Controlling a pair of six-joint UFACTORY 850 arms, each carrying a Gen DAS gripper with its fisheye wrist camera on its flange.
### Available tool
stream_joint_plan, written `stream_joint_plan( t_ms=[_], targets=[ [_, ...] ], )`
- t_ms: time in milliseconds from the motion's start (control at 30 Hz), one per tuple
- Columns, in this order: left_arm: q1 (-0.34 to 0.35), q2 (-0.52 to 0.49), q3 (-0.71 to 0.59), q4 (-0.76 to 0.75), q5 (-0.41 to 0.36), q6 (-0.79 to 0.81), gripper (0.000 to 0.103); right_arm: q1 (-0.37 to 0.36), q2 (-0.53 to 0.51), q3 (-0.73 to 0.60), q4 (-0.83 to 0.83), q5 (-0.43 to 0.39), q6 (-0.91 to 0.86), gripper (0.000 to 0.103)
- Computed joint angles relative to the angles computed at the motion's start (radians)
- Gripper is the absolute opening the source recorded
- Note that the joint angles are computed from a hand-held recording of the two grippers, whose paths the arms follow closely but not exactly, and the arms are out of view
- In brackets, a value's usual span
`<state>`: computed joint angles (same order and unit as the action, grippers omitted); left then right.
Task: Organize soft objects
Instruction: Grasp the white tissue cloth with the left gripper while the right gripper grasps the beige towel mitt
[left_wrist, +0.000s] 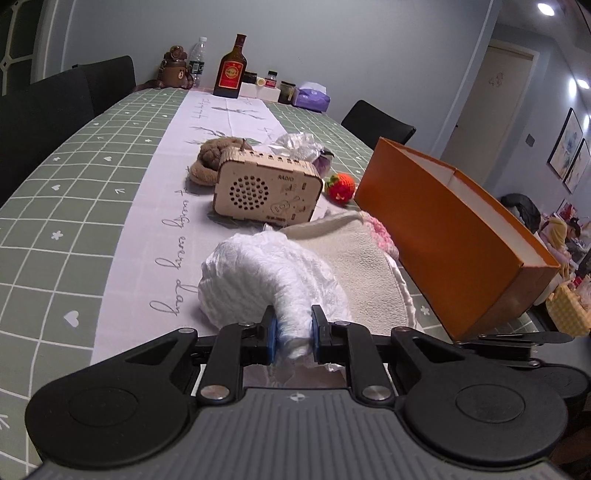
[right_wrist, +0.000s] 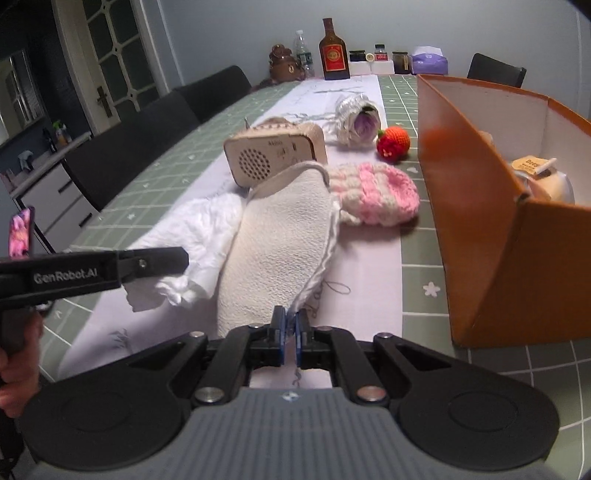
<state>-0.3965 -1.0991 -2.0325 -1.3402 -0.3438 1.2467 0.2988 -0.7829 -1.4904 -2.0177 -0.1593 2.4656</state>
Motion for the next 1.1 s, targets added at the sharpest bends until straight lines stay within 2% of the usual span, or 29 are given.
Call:
stream_joint_plan(
  t_ms=[100, 133, 167, 200, 267, 333, 400, 467, 567, 633, 700, 767, 933, 1033, 1100],
  targets=[
    [-0.002, -0.004, -0.004, 0.01, 0.003, -0.01, 0.02, 0.011, -0.007, -0.008, 0.166, -0.038, -0.195, 0.008],
    [-0.002, -0.003, -0.001, 0.002, 0.003, 0.0, 0.02, 0.014, 0.001, -0.002, 0.178, -0.061, -0.212, 0.01],
    [-0.001, -0.002, 0.0, -0.002, 0.003, 0.004, 0.02, 0.017, 0.01, 0.006, 0.182, -0.08, -0.221, 0.021],
    [0.0, -0.002, 0.0, -0.001, 0.004, 0.002, 0.02, 0.022, 0.02, 0.014, 0.186, -0.107, -0.229, 0.037],
    [0.002, -0.011, -0.014, 0.019, 0.003, -0.022, 0.02, 0.036, 0.047, 0.04, 0.126, -0.182, -0.187, 0.053],
    [0.001, -0.012, -0.015, 0.024, 0.009, -0.026, 0.02, 0.046, 0.061, 0.05, 0.085, -0.226, -0.169, 0.057],
    [0.0, -0.012, -0.014, 0.028, 0.011, -0.025, 0.02, 0.044, 0.066, 0.052, -0.049, -0.215, -0.06, 0.068],
    [-0.001, -0.016, -0.021, 0.051, 0.006, -0.044, 0.02, 0.04, 0.054, 0.032, -0.151, -0.187, 0.029, 0.068],
    [0.001, -0.019, -0.026, 0.073, 0.004, -0.072, 0.02, 0.041, 0.021, -0.013, -0.228, -0.184, 0.057, 0.068],
    [0.006, -0.02, -0.03, 0.091, 0.009, -0.095, 0.02, 0.039, -0.017, -0.064, -0.172, -0.191, -0.03, 0.073],
    [0.009, -0.02, -0.033, 0.111, 0.027, -0.116, 0.02, 0.028, -0.051, -0.111, -0.1, -0.182, -0.127, 0.087],
    [0.012, -0.022, -0.039, 0.126, 0.045, -0.132, 0.02, 0.017, -0.08, -0.152, -0.006, -0.158, -0.251, 0.094],
    [0.016, -0.062, -0.107, 0.237, 0.029, -0.255, 0.02, -0.007, -0.135, -0.217, 0.202, -0.061, -0.461, 0.099],
    [0.013, -0.087, -0.146, 0.311, 0.01, -0.325, 0.02, -0.014, -0.169, -0.256, 0.413, -0.032, -0.615, 0.1],
    [0.012, -0.104, -0.172, 0.358, 0.0, -0.367, 0.02, -0.022, -0.179, -0.266, 0.48, 0.003, -0.639, 0.1]
  ],
)
